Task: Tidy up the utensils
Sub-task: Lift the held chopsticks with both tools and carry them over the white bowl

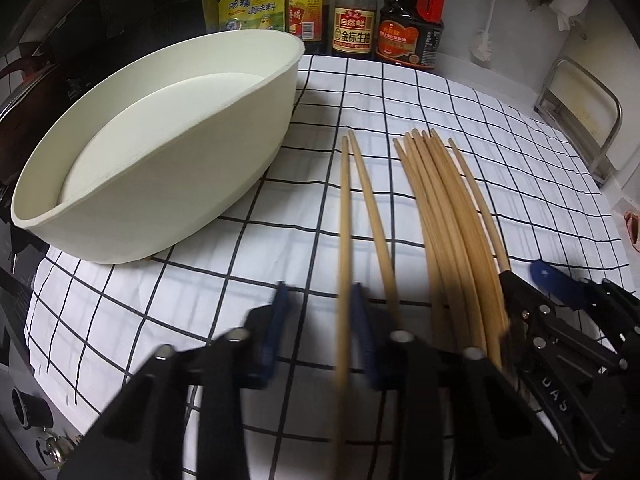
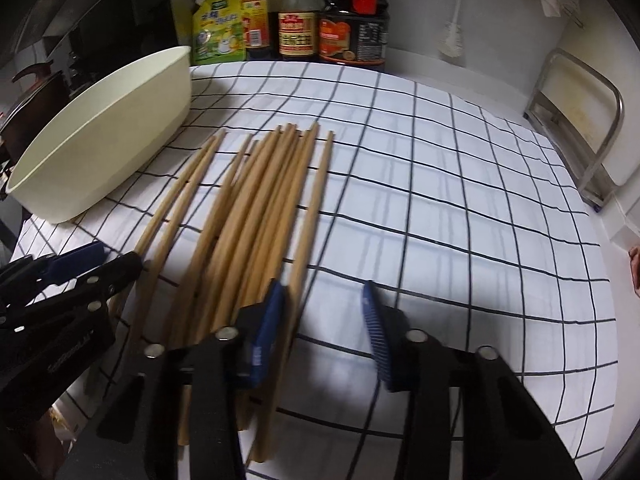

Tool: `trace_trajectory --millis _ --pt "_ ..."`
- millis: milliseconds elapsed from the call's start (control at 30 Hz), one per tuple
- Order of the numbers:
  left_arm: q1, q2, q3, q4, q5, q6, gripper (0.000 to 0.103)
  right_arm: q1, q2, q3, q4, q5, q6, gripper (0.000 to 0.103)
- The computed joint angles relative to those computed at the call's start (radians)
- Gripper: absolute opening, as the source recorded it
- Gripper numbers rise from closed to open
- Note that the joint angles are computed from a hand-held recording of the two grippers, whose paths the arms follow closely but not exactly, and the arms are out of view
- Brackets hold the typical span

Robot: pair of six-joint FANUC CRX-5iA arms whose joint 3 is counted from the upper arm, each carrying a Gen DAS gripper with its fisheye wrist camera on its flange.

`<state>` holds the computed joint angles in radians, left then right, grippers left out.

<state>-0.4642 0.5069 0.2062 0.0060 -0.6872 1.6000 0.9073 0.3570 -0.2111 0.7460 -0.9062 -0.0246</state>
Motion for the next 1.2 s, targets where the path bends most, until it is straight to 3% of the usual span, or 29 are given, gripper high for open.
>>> trace_trajectory --millis 67,233,633,933,1200 --pt "0.008 -0.005 -0.02 0.055 0.009 -0.05 0.007 0.001 0.002 0.006 -0.006 -0.004 0.003 0.007" --pt "0.026 -0.012 -0.062 0.171 0.025 -0.146 0.007 -0.012 -0.043 -0.057 0.013 0.082 -0.097 0.006" --pt "0.053 -0.092 -0.143 0.43 0.083 -0.397 0.007 -0.005 -0.113 -0.07 0.117 0.069 -0.202 0.006" --pt "0.139 -0.106 -0.092 0.465 0.121 -0.415 0.007 -0.052 -0.023 0.126 0.185 0.135 -0.089 0.006" --pt "0.239 -0.063 0.003 0.372 0.107 -0.333 0.007 -0.079 0.183 0.453 -0.007 0.17 0.182 0.006"
